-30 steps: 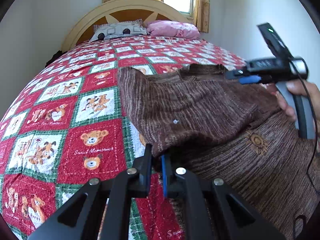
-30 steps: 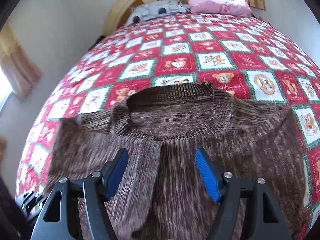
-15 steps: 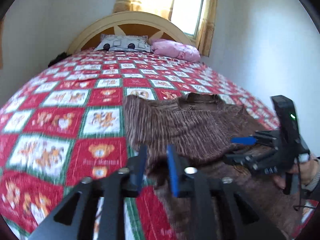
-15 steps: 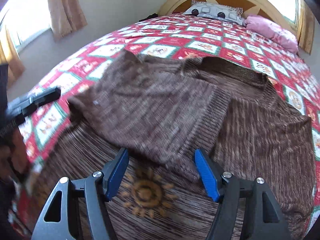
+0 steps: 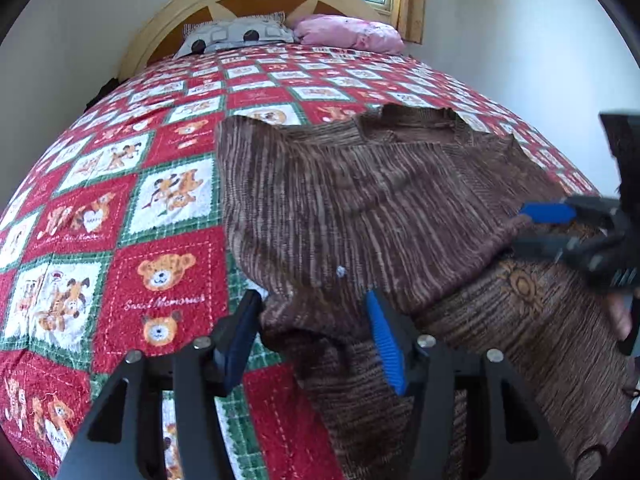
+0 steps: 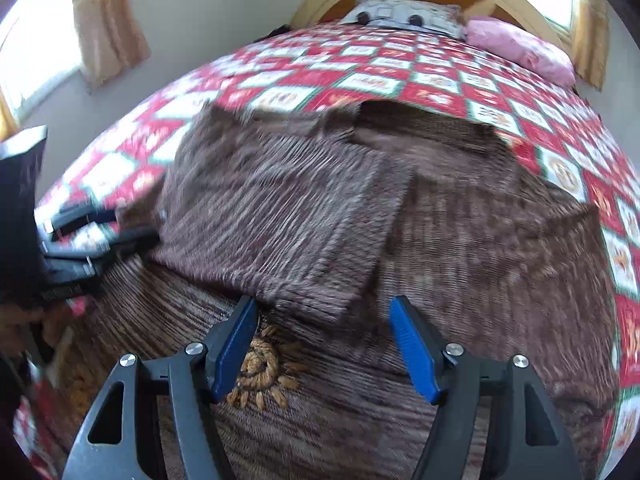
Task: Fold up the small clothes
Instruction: 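Fold the held side over the body with the left tool and release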
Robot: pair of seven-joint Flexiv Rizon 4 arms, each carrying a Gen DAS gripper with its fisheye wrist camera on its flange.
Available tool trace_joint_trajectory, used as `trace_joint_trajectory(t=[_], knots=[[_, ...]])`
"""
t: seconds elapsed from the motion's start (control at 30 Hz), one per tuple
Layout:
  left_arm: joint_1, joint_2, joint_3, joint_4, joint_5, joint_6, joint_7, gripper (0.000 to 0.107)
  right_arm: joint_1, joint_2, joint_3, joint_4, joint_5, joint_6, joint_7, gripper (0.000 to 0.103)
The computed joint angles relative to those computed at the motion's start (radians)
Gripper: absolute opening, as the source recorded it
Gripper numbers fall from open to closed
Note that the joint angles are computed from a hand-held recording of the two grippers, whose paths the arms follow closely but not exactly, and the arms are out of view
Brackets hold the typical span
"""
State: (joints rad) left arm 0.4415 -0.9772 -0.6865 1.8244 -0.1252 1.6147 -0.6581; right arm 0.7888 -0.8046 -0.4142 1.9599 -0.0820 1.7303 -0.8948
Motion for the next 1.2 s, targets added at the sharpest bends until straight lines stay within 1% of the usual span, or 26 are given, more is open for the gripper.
trace_joint_trajectory(t=[0.03,0.1,0.17,0.2,0.27,0.3,0.33,0.37,0.4,0.47,0.53,0.63,0.67,0.7,0.73,0.83,0.97,1.03,1.1,1.17,1.2], knots=[[-0.004,0.001,0.005,-0.001,0.000,0.003,-0.002,0.058,0.012,0.007,-0.012,0.018,0.019,0.044,0.006,0.069],[-0.008,0.003,0.006,0.001,0.002,0.010,-0.006,0.059,0.001,0.019,0.010,0.028,0.046,0.116,-0.017,0.069],[-0.016,0.005,0.017,0.006,0.006,0.036,-0.018,0.066,-0.030,0.024,0.059,0.012,0.052,0.157,-0.055,0.069],[-0.025,0.004,0.026,0.000,0.009,0.042,-0.025,0.067,-0.072,0.020,0.112,-0.011,0.033,0.162,-0.077,0.069],[-0.040,0.009,0.045,-0.001,0.016,0.060,-0.044,0.072,-0.109,0.004,0.160,-0.058,0.019,0.108,-0.097,0.069],[-0.047,0.007,0.054,-0.007,0.021,0.065,-0.051,0.074,-0.131,-0.011,0.185,-0.091,0.005,0.041,-0.098,0.069],[-0.056,0.011,0.067,-0.007,0.024,0.077,-0.065,0.078,-0.145,-0.021,0.198,-0.106,-0.010,-0.005,-0.087,0.069],[-0.057,0.012,0.073,-0.005,0.030,0.084,-0.074,0.080,-0.132,-0.036,0.179,-0.112,-0.013,-0.009,-0.077,0.069],[-0.060,0.013,0.078,-0.005,0.037,0.090,-0.083,0.081,-0.098,-0.044,0.140,-0.099,-0.010,0.017,-0.071,0.068],[-0.072,0.018,0.096,-0.006,0.045,0.099,-0.105,0.085,-0.081,-0.032,0.124,-0.091,-0.013,-0.006,-0.060,0.068],[-0.085,0.022,0.115,-0.010,0.053,0.108,-0.125,0.088,-0.047,-0.018,0.087,-0.072,-0.021,-0.028,-0.046,0.068],[-0.090,0.025,0.126,-0.010,0.062,0.107,-0.149,0.090,-0.008,-0.018,0.032,-0.051,-0.027,-0.061,-0.009,0.068],[-0.091,0.028,0.130,-0.008,0.063,0.107,-0.158,0.091,-0.011,-0.020,0.027,-0.044,-0.030,-0.059,0.002,0.068],[-0.091,0.030,0.132,-0.005,0.064,0.106,-0.166,0.092,-0.003,-0.024,0.012,-0.027,-0.026,-0.028,0.011,0.068],[-0.083,0.033,0.126,0.002,0.064,0.100,-0.175,0.092,0.008,-0.020,0.001,-0.012,-0.021,-0.019,0.016,0.068],[-0.065,0.042,0.114,0.019,0.063,0.067,-0.185,0.100,0.059,-0.012,-0.050,0.026,-0.006,-0.015,0.025,0.068],[-0.121,0.061,0.176,0.024,0.068,0.101,-0.193,0.102,0.103,-0.011,-0.090,0.051,-0.007,-0.034,0.019,0.068],[-0.124,0.061,0.179,0.022,0.071,0.102,-0.198,0.102,0.074,-0.005,-0.059,0.050,-0.014,-0.039,0.021,0.068],[-0.115,0.058,0.171,0.019,0.071,0.090,-0.200,0.102,0.018,0.011,0.000,0.051,0.000,-0.023,0.005,0.068],[-0.121,0.060,0.177,0.018,0.065,0.086,-0.205,0.103,0.029,0.018,-0.010,0.064,-0.012,-0.022,0.020,0.067],[-0.123,0.061,0.179,0.018,0.065,0.087,-0.207,0.103,0.054,0.021,-0.033,0.074,-0.012,-0.027,0.020,0.067]])
